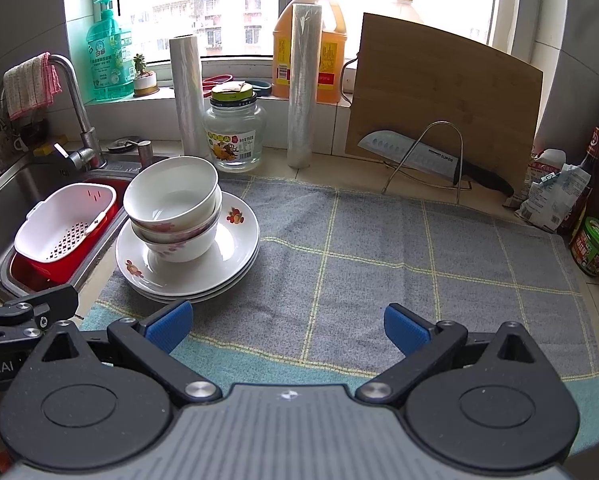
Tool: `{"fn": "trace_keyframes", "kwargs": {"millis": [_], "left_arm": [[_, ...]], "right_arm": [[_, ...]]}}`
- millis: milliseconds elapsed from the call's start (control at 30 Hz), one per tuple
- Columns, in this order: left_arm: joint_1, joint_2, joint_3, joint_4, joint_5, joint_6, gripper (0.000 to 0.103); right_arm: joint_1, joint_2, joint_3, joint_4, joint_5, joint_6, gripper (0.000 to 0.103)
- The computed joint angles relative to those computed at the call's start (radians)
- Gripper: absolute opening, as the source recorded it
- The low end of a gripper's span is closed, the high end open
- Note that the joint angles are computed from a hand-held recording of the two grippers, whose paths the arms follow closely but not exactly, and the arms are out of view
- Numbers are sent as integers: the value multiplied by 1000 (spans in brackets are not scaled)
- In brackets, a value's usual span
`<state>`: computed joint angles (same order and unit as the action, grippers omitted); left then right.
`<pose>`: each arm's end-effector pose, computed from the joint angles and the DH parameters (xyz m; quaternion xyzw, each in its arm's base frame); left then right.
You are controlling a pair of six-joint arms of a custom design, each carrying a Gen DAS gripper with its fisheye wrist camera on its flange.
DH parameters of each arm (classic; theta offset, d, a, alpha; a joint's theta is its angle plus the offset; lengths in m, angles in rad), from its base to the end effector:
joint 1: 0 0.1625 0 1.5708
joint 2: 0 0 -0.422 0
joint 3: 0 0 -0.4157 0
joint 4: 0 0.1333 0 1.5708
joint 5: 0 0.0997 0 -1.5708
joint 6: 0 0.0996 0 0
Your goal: Organize plates and bowls
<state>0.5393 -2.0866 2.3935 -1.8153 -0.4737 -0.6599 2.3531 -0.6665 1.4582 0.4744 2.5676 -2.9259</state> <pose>-0.1304 -0.3367 0.3524 0.1735 0.8352 -0.3724 0.3656 0.4193 -0.3515 0.0461 0.1730 -0.8538 0.3432 0.3511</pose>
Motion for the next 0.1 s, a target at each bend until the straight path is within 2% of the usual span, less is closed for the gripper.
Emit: {"fn": "trace_keyframes", "kwargs": {"millis": [100], "left_arm": [[1, 0, 0, -3, -1, 3, 99]], "right_arm": [[-1, -1, 0, 0, 0, -1, 103]]}}
